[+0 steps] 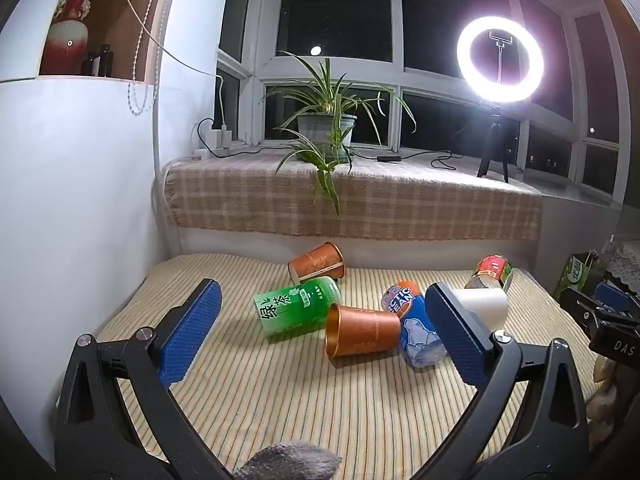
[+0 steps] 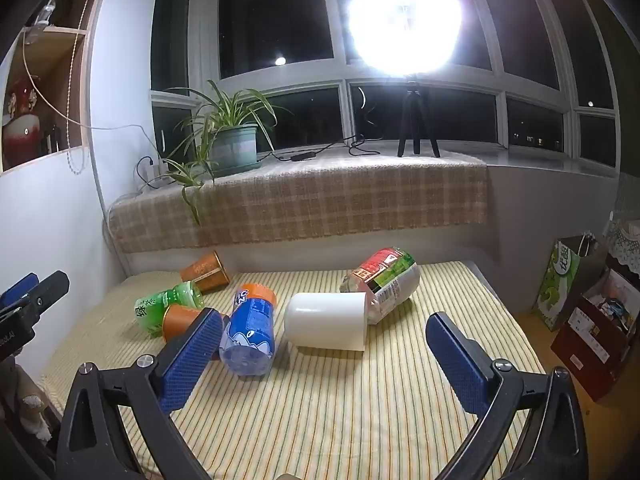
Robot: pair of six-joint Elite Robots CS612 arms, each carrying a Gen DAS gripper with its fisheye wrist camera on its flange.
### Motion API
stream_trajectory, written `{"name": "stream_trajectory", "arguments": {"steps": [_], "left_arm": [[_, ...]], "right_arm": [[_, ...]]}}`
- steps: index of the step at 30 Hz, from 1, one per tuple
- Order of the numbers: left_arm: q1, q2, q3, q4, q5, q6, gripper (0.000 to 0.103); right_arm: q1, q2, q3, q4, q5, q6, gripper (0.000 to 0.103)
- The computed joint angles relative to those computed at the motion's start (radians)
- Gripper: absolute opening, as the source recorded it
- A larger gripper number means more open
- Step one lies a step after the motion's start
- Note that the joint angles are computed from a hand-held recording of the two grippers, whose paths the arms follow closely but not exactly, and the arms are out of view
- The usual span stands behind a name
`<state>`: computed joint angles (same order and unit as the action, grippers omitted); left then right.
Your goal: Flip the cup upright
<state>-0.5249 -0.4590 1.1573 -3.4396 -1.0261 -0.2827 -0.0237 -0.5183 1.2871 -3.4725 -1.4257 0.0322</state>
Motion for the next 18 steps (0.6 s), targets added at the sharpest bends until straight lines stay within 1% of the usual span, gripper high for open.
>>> {"name": "stream_trajectory", "arguments": {"steps": [8,10,18], "left_arm": [[0.0,0.001,-0.001,-0.002,0.001,0.001,0.103],[0.0,0.001,-0.001,0.0,0.0,0.001,0.103],[0.0,0.001,-0.002,0.002,0.002,-0.001,0.103]], "right_arm": [[0.002,-0.004,0.0,0.004,-0.006,0.001,0.103],[0.003,-0.013,0.009,0.001,-0.009,0.002,0.103],[0.002,-0.005,0.001,-0.003,-0.008,-0.001,0.103]]}}
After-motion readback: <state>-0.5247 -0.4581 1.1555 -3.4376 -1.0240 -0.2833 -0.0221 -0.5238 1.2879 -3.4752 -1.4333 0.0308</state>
